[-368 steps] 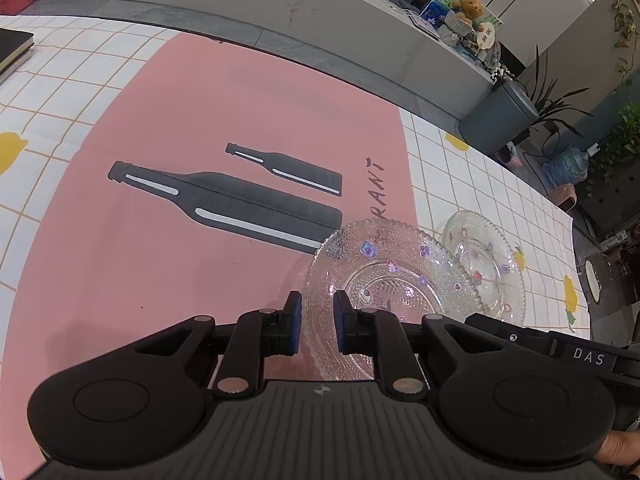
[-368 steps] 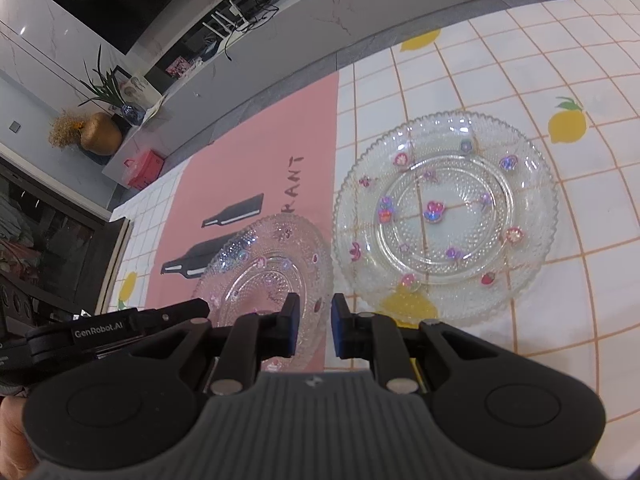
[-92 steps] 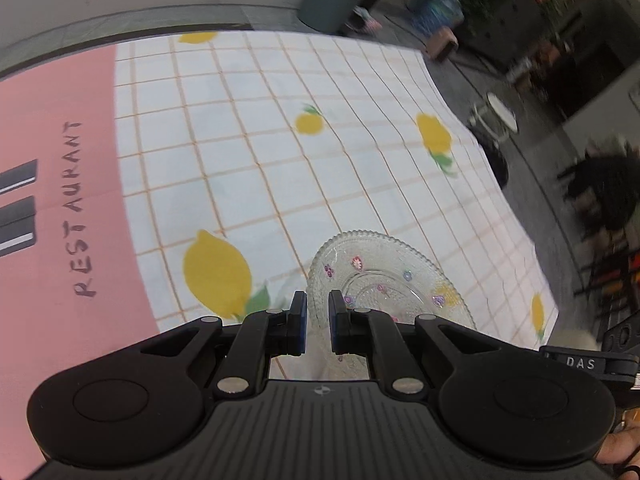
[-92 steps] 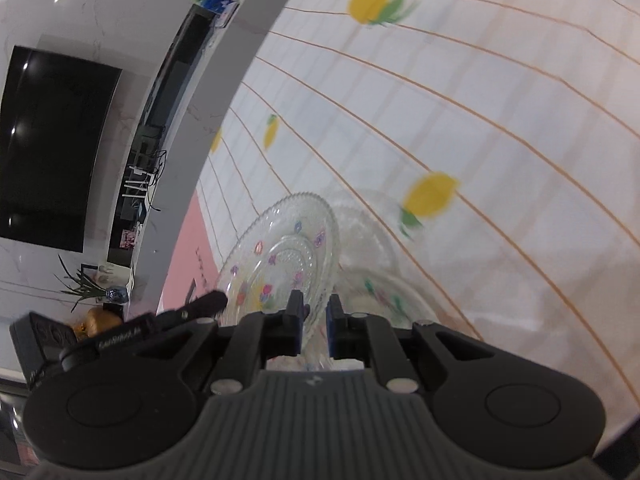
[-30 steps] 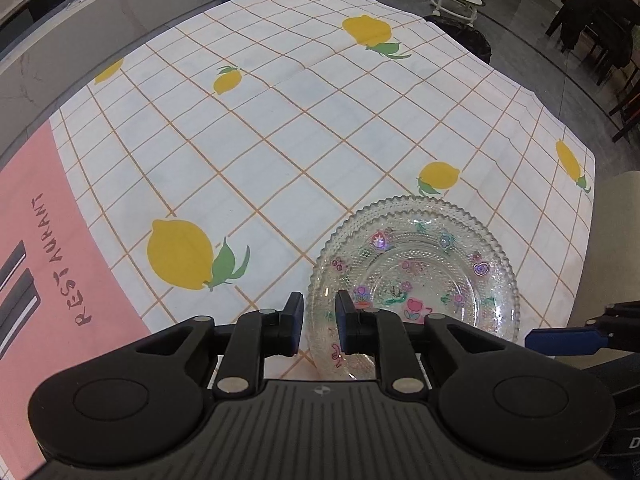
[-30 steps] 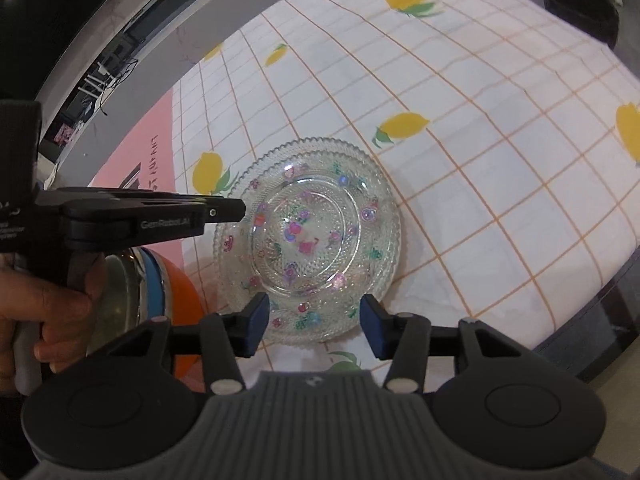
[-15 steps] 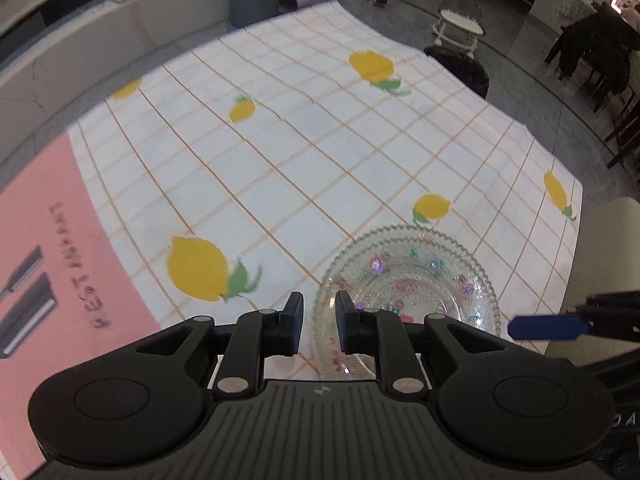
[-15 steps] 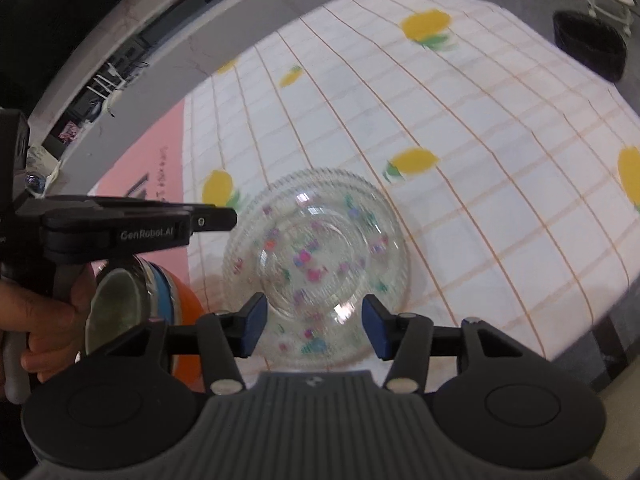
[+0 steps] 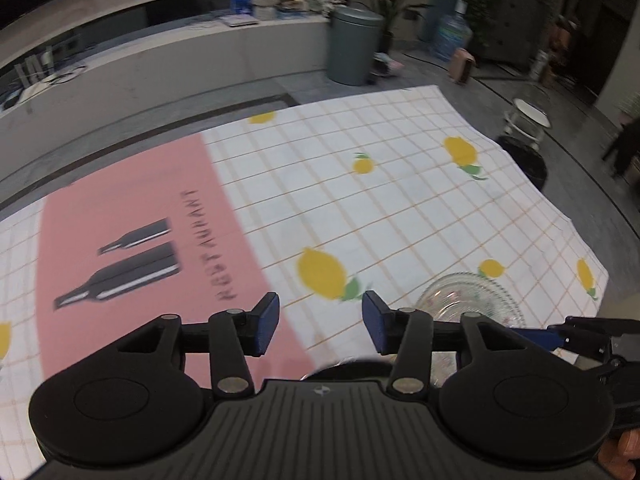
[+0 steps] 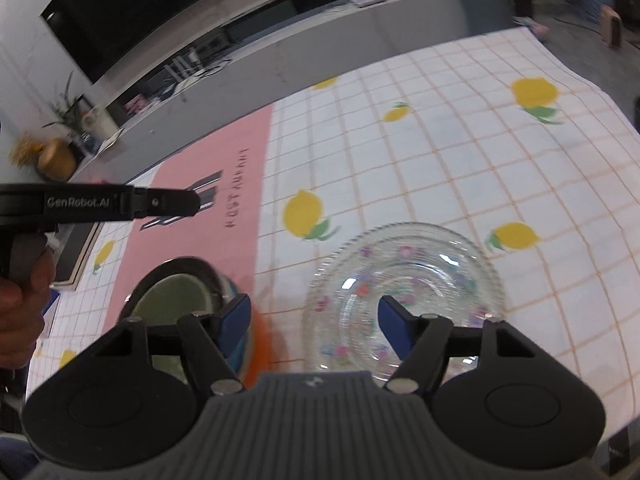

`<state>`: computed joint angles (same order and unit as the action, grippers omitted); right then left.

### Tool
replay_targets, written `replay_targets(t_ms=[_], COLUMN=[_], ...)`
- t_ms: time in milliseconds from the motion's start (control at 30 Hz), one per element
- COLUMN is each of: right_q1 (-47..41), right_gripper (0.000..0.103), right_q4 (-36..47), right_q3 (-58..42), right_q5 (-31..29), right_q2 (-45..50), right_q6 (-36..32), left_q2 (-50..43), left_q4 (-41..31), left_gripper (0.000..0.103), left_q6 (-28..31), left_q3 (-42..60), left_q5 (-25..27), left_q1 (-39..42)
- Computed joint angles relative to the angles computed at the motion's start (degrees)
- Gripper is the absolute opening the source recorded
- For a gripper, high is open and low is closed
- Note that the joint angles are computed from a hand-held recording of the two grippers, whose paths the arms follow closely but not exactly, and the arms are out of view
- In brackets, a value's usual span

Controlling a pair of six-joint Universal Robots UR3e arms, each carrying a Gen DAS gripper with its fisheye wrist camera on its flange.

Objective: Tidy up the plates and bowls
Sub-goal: 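Move both grippers to the rim of the nested steel bowl stack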

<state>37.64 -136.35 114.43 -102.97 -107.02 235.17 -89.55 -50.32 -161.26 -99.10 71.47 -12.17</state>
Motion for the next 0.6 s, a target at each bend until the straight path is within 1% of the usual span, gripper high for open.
replay_targets(t_ms=[133, 300, 400, 500, 600], right_q1=[1.2, 2.62, 3.66, 4.6, 5.32], right_gripper=[0.07, 0.071, 0.076, 0.077, 0.078], right_q4=[-2.04, -3.06, -4.33, -4.59, -4.55], right_q3=[-1.13, -2.28, -2.6, -3.56, -4.51], right_q5=[-0.61, -2.11, -3.26, -4.11, -4.26], right_q2=[1.88, 3.45, 4.34, 5.69, 7.22], right_q6=[-0.13, 0.69, 1.57, 1.68, 1.67], left_q2=[6.94, 15.01, 18.36, 21.07, 22.88], left_q4=[-0.45, -0.6, -1.49, -1.9, -3.48], left_gripper=[0.064, 0.069, 0.073, 0.075, 0.077], left_q6=[1.36, 1.15, 1.67, 1.14, -0.1], left_q3=[-6.16, -13.63, -16.44, -18.87, -20.76], left_q5=[0.03, -0.82, -0.82, -0.68, -2.62], left_q1=[4.4, 8.85, 10.28, 11.14, 12.77])
